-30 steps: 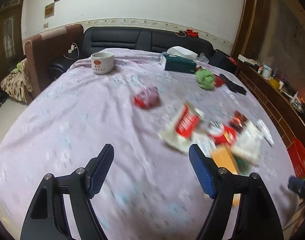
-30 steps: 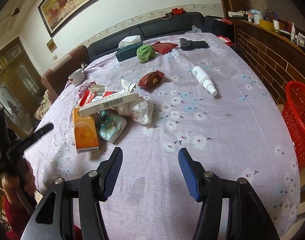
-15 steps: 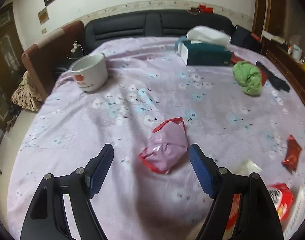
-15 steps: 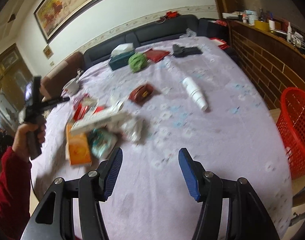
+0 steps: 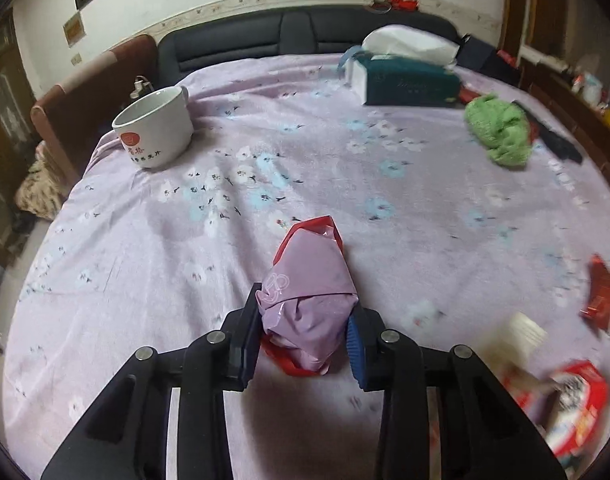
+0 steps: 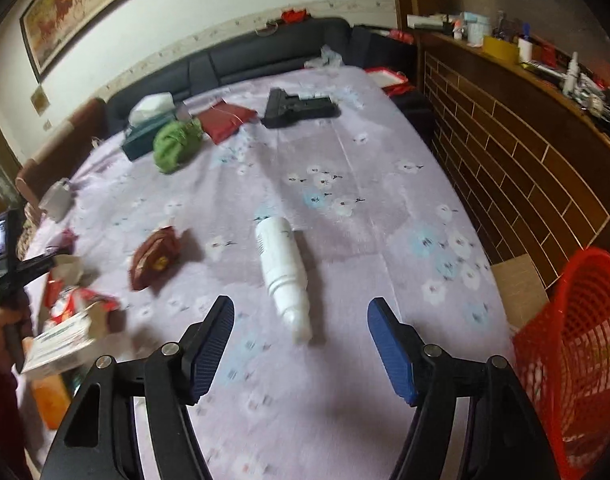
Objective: Collect trash
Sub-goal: 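Grasp the pink plastic bag with the left tool while the right tool grasps the white spray bottle, then carry the bag and spray bottle in both tools over the red wastebasket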
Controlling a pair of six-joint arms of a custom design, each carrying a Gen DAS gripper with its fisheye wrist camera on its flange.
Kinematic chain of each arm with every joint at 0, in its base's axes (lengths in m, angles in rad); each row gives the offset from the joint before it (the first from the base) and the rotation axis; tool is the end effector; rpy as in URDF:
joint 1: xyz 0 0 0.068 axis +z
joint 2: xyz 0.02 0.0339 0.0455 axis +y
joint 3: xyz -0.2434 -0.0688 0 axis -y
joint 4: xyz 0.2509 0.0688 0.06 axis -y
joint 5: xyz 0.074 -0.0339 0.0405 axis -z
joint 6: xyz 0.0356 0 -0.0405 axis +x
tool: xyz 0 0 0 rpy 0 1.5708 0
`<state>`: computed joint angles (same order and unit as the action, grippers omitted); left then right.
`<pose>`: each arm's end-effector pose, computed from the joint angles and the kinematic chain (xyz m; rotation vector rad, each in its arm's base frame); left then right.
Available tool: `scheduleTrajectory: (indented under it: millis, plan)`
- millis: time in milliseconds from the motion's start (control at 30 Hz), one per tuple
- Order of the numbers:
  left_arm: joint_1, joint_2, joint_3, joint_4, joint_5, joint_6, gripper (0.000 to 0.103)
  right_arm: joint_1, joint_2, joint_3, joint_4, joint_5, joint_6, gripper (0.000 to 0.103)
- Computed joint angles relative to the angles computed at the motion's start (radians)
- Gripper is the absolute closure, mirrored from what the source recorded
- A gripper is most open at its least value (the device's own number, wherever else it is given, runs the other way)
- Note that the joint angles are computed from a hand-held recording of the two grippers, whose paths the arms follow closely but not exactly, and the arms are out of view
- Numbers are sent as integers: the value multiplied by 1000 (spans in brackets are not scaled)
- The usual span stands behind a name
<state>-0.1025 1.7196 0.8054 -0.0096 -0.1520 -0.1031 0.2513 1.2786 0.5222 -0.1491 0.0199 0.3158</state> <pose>0.3214 -0.0276 0.1050 -0.0641 2.4815 0.1026 0.2338 0.0593 0.1318 0.0888 2.4873 0.2168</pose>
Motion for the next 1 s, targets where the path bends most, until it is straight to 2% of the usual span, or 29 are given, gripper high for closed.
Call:
scheduleTrajectory:
  millis: [167,267,333,400,500,600,700,767,900,1000]
  plan:
    - [8,-281,-182,4,62,-8,68,-8,227,133,44,-12,-42,33]
    - [-15,-499,-287,-43,76,-16,68,3,317,181,70,-7,-53,46]
    - [-53,-620,-337,-82,56,-27,68,4,360,203,73,-12,-50,66]
    - [-123,-760,-387,-147,10,-54,68,20,348,183,95,27,-43,71]
    - [-273,-972,-454,-254,-72,-110,68,32,283,119,109,21,-23,71]
    - [-519,-1133,-501,-361,-248,-214,68,74,132,8,95,26,8,71]
    - [-784,-1149,-518,-414,-458,-356,68,154,-58,-97,48,52,59,71]
    - [-944,-1088,-520,-414,-559,-473,68,246,-241,-173,-14,86,120,71]
    - [-1140,-896,-508,-359,-674,-664,68,490,-510,-251,-158,247,269,71]
    - [-1225,-736,-482,-315,-705,-741,68,696,-594,-279,-239,400,416,71]
